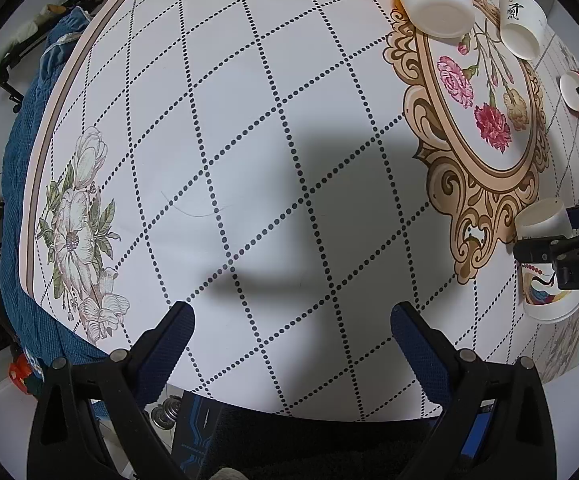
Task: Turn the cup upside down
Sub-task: 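Lift and rotate the cup with the right gripper until its rim faces down, then lower the inverted cup onto the tablecloth and open the right gripper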
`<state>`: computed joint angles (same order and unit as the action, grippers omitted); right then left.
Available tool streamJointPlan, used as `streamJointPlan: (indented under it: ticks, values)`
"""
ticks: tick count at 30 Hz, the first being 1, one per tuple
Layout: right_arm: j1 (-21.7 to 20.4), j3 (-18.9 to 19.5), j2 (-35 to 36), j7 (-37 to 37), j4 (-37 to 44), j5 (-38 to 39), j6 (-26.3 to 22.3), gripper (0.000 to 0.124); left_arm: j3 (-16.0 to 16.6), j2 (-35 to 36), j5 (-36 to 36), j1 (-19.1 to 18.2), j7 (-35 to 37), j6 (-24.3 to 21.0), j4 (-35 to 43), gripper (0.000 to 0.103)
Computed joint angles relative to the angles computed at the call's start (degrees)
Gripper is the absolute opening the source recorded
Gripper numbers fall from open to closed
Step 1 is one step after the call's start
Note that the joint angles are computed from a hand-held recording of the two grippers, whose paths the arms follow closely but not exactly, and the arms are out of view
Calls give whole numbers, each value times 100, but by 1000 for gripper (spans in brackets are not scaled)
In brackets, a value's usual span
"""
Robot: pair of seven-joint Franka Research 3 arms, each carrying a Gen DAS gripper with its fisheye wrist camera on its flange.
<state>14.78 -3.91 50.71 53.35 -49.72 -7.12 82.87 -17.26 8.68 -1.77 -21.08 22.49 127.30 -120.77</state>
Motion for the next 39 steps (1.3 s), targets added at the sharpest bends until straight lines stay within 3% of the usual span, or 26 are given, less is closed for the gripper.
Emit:
streamJointPlan:
  ticks: [9, 15, 21, 23, 31, 39]
  values:
    - [-238, 171, -1275, 335, -1810, 517, 1371, 61, 2, 82, 64, -14, -17, -51, 115, 101]
    - [-479, 299, -2325, 372, -3419, 1065, 3038, 61, 24, 190, 119, 14, 78, -162, 314, 101]
    - [-823, 509, -3069, 122, -4791, 2309, 5044, 61, 49, 356, 199, 39, 153, -317, 578, 101]
    - [-924, 556, -3118, -98, -4970, 2653, 5496, 61, 59, 416, 233, 44, 160, -383, 686, 101]
    - [-1152, 734, -3296, -967, -5621, 3682, 6485, 61, 73, 572, 347, 35, 150, -605, 1035, 101]
    - [-1137, 677, -3585, -1375, -6034, 4005, 6664, 62, 55, 657, 392, -16, 111, -677, 1198, 101]
